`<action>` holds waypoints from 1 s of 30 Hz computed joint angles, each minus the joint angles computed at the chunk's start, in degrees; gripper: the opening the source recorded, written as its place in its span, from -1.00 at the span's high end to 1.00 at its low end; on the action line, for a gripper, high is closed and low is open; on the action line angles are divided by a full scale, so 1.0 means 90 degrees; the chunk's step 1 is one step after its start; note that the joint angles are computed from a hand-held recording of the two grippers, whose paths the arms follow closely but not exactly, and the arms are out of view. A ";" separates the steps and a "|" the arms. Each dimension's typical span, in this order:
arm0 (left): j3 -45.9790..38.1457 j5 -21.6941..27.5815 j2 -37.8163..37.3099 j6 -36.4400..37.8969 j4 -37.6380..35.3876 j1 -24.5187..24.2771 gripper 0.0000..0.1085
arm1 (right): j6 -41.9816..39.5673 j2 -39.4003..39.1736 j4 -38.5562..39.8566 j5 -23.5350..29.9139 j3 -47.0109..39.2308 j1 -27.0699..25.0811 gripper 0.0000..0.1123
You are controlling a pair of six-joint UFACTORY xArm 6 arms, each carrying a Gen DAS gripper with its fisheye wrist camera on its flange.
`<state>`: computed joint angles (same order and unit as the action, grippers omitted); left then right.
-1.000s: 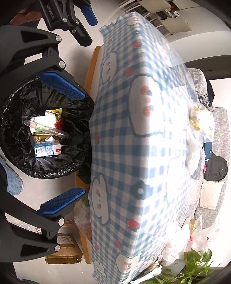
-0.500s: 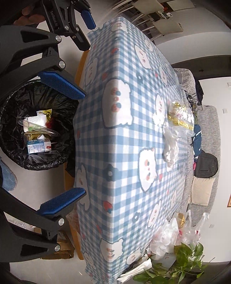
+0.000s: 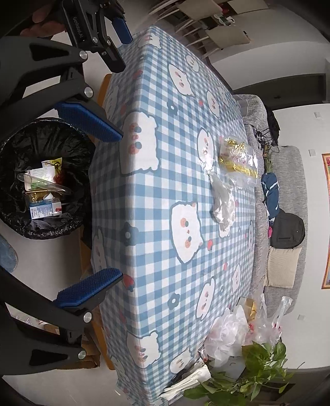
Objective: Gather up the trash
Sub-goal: 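Move both open tools back over the table, then grasp the clear gold-ribbon bag with the left tool while the right tool grasps the white tissue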
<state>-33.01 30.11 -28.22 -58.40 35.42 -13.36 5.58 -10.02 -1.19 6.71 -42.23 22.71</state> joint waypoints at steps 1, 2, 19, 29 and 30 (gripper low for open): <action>-0.0088 0.0020 0.0073 0.0064 -0.0034 0.0005 -0.79 | 0.0002 0.0040 -0.0024 0.0024 -0.0075 -0.0003 -0.70; -0.0180 0.0022 0.0148 0.0141 -0.0059 0.0013 -0.79 | 0.0012 0.0089 -0.0079 0.0052 -0.0163 -0.0011 -0.70; -0.2612 -0.0354 0.2424 0.1439 -0.0823 0.0739 -0.79 | -0.0626 0.2043 0.0365 0.0579 -0.2842 -0.0147 -0.70; -0.4923 -0.0021 0.4374 0.2145 -0.1297 0.0945 -0.79 | -0.0731 0.3611 0.0390 0.1169 -0.4993 -0.0336 -0.70; -0.5167 0.0039 0.4548 0.2172 -0.1308 0.0946 -0.79 | -0.0771 0.3751 0.0415 0.1230 -0.5190 -0.0344 -0.70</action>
<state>-79.51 30.45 12.72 -38.85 23.64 -4.84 -1.36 23.74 2.55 17.78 -88.95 19.62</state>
